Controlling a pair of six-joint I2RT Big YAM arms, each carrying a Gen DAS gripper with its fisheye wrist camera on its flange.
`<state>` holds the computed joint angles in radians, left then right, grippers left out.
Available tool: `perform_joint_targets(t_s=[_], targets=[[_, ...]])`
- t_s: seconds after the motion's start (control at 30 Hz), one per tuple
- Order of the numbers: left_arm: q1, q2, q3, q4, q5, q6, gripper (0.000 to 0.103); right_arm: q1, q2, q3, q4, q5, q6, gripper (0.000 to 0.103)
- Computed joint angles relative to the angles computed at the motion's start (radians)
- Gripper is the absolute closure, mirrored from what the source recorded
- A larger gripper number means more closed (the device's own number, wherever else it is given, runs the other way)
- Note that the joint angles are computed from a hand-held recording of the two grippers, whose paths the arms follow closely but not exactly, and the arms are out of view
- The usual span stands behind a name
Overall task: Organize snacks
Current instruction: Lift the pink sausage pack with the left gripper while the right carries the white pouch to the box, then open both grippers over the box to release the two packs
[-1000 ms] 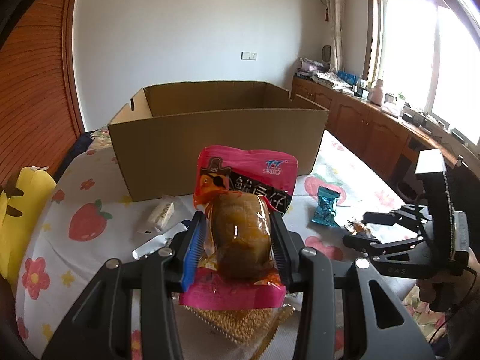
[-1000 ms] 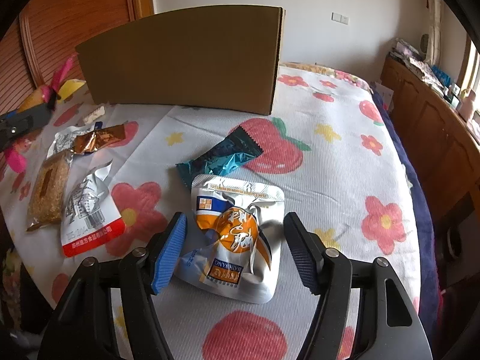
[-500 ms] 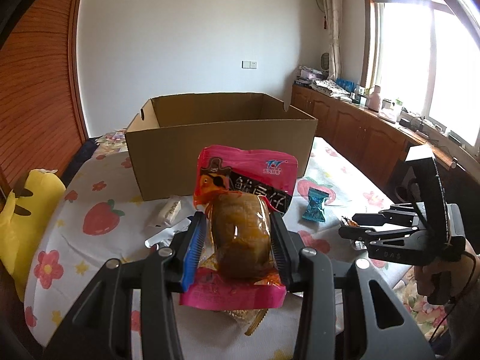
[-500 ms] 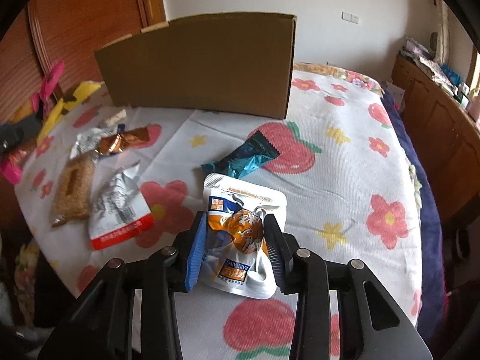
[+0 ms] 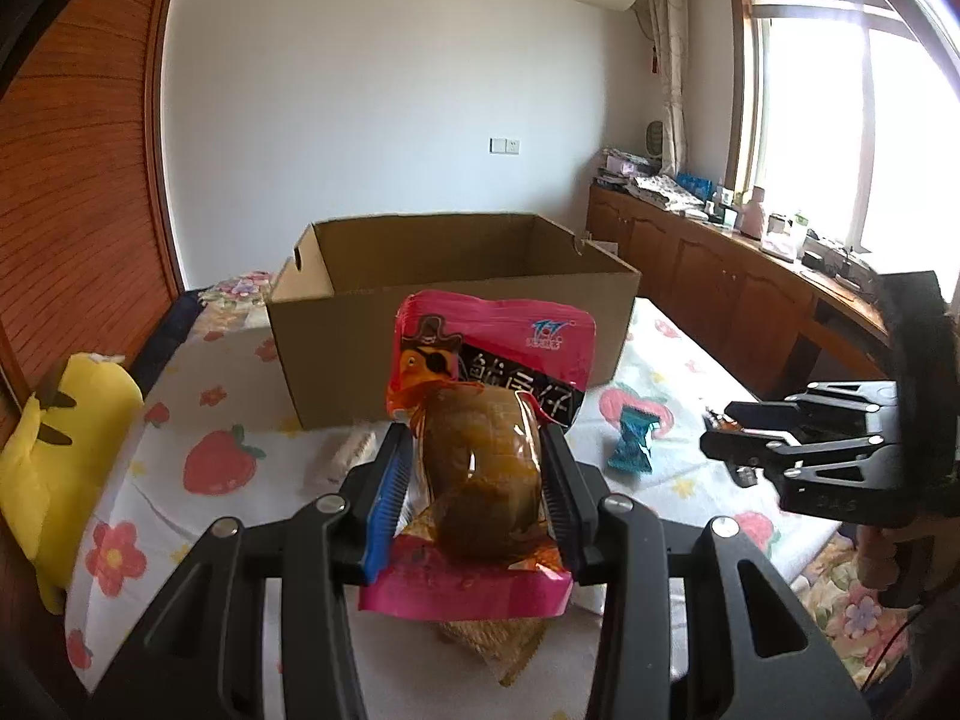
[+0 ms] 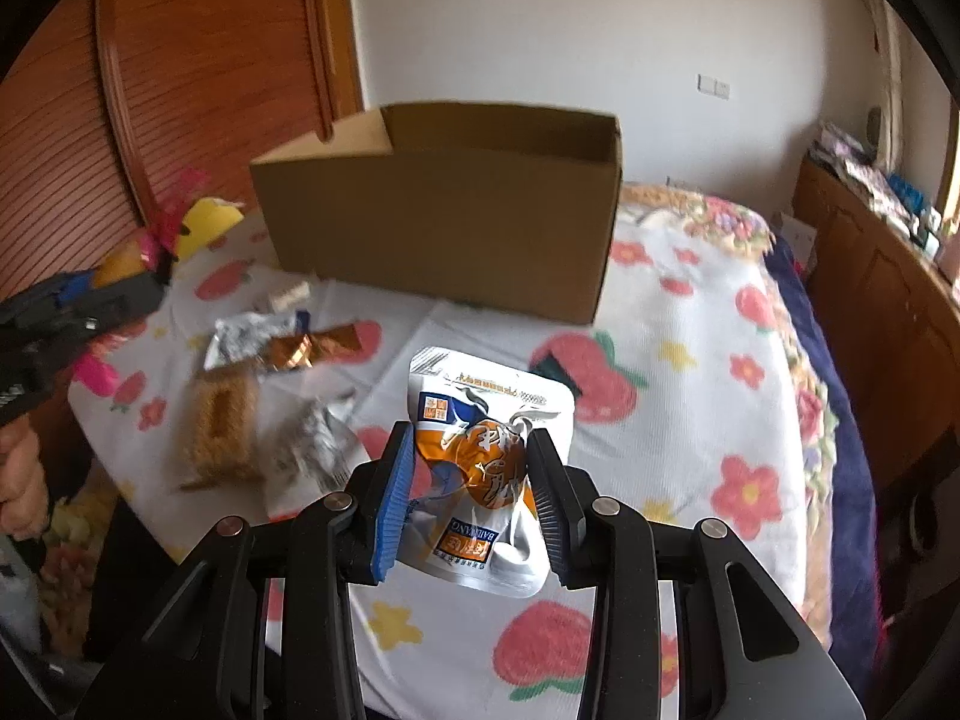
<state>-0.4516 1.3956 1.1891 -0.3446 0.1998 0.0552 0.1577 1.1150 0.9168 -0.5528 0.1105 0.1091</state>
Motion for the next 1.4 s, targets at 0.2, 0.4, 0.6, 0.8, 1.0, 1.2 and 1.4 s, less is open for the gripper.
perform_joint_targets(t_s=[0.2,0.4,0.6,0.8,1.0,1.2,1.4], targets=[[0.008,0.035,0.073,0.001,0.001,0.0,0.062,0.017,0.01,0.086,-0.017,0.023,-0.06,0.065],[0.009,0.104,0.191,-0.016,0.001,0.006,0.062,0.024,0.061,0.192,-0.018,0.028,-0.132,0.065],[0.003,0.194,0.326,-0.034,-0.004,0.02,0.062,0.009,0.143,0.302,-0.012,0.017,-0.182,0.065],[0.003,0.3,0.457,-0.057,0.002,0.021,0.062,-0.024,0.238,0.398,0.001,-0.013,-0.208,0.065],[-0.001,0.383,0.543,-0.069,-0.001,0.024,0.062,-0.05,0.293,0.431,0.04,-0.024,-0.204,0.065],[0.001,0.451,0.6,-0.076,0.0,0.004,0.061,-0.056,0.361,0.479,0.055,-0.028,-0.223,0.065],[0.007,0.511,0.659,-0.089,0.002,-0.002,0.061,-0.063,0.432,0.518,0.066,-0.037,-0.222,0.065]])
